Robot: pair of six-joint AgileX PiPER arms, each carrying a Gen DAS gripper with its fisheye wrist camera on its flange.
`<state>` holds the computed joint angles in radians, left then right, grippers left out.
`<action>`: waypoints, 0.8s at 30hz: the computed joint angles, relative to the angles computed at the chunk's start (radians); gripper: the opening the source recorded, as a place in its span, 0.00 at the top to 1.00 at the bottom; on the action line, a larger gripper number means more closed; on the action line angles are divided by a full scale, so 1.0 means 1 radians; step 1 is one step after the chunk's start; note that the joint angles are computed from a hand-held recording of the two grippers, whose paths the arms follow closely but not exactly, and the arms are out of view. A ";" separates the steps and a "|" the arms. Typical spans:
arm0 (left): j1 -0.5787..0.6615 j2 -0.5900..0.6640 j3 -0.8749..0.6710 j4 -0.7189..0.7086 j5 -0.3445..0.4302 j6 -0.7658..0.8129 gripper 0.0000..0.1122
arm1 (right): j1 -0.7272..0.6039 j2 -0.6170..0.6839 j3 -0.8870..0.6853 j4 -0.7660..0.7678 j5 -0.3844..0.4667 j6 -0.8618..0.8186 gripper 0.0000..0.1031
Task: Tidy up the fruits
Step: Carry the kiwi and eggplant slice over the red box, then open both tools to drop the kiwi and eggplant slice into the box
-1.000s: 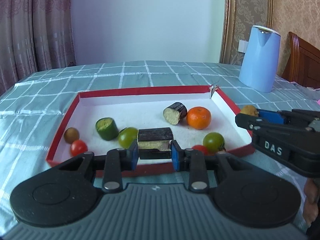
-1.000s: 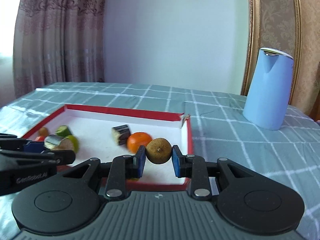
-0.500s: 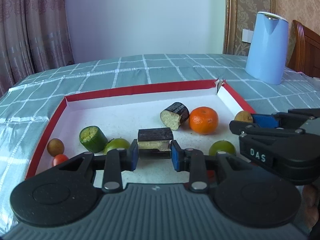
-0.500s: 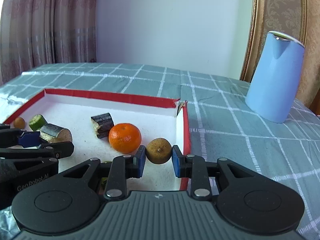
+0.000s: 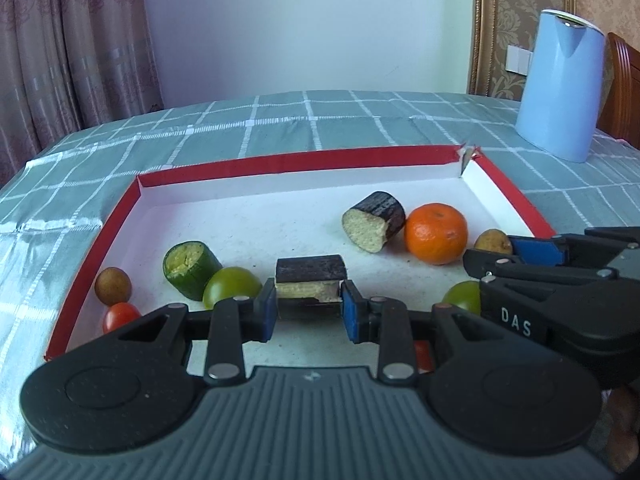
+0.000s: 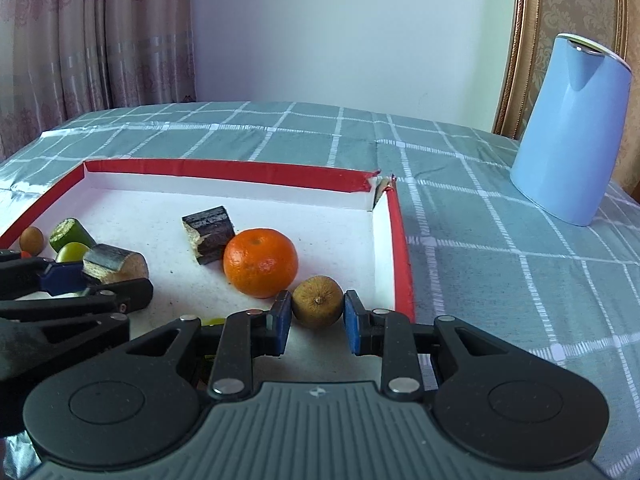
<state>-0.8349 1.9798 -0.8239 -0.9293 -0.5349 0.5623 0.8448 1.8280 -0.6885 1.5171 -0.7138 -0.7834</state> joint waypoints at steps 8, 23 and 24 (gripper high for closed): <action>0.003 0.004 0.002 0.012 -0.004 -0.014 0.72 | -0.016 -0.013 0.016 -0.031 0.025 0.039 0.73; 0.008 -0.009 0.027 0.063 0.006 -0.069 0.49 | 0.023 -0.025 0.045 -0.039 -0.035 0.084 0.48; 0.008 -0.010 0.030 0.061 0.004 -0.070 0.45 | 0.032 -0.026 0.048 -0.032 -0.048 0.089 0.48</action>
<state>-0.8270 1.9697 -0.7942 -0.8687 -0.5311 0.4921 0.8769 1.8024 -0.6406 1.4850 -0.7620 -0.6949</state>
